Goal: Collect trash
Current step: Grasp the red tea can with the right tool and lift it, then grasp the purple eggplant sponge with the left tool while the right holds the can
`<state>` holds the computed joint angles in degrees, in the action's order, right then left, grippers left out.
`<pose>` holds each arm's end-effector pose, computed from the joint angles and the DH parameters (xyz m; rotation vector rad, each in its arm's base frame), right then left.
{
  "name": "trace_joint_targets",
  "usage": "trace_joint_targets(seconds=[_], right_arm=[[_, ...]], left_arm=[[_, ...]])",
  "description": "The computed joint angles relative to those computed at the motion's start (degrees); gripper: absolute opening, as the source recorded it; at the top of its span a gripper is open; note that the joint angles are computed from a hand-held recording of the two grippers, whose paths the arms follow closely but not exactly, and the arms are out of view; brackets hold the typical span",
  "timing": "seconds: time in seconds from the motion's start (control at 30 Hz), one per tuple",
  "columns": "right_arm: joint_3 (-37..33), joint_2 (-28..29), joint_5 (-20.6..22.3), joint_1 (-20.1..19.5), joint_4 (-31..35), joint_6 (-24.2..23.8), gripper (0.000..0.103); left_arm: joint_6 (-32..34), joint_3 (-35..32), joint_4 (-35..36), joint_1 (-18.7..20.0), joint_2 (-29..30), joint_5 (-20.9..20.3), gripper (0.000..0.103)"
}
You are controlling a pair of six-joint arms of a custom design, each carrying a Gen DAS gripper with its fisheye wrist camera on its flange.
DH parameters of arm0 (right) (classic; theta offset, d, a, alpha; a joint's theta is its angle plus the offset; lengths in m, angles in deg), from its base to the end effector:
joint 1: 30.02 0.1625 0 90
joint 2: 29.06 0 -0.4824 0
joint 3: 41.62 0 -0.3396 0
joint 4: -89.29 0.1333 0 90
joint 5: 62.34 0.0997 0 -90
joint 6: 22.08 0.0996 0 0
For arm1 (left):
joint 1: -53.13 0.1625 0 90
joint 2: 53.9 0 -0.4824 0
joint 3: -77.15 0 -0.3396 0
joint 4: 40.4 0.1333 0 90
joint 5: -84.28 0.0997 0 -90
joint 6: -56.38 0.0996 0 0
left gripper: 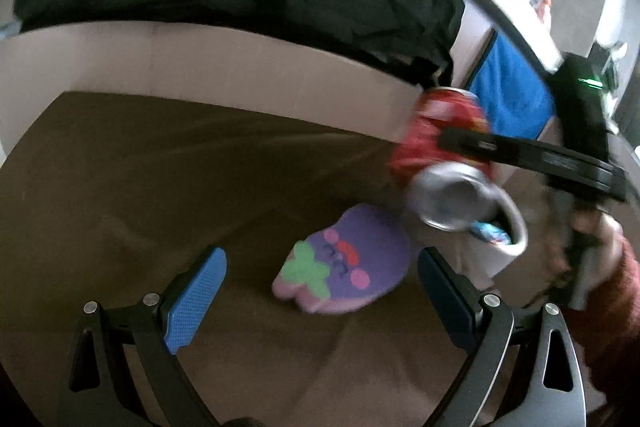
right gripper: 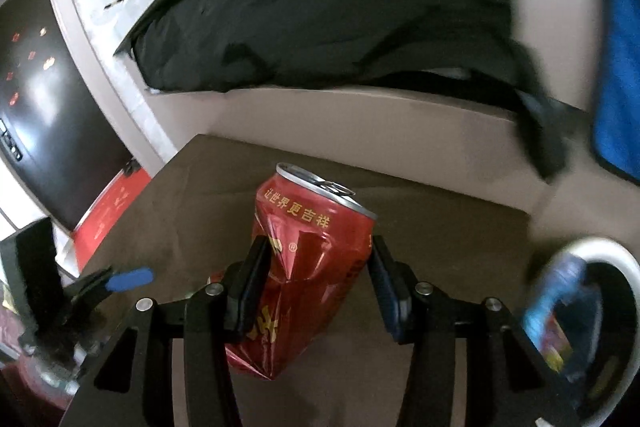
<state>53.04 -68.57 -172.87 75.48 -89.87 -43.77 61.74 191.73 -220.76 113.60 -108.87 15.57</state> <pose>0.2821 -0.6493 0.1692 0.7061 -2.5592 0.7836 -0.1393 -0.5898 0.2358 0.6938 2.6852 -0.8537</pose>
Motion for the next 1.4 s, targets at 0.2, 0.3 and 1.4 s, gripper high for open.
trace_joint_targets(seconds=[0.2, 0.3, 1.4], right_arm=[[10.0, -5.9, -1.7, -1.9, -8.1, -2.7, 0.046], [14.3, -8.8, -0.9, -3.6, -10.1, -2.6, 0.046], [23.6, -12.4, 3.2, -7.6, -15.5, -1.7, 0.046]], left_arm=[[-2.5, -3.2, 2.3, 0.0, 3.7, 2.1, 0.096], [-4.2, -3.1, 4.1, -0.5, 4.7, 3.6, 0.096], [-9.6, -1.7, 4.7, -1.4, 3.2, 1.7, 0.034]])
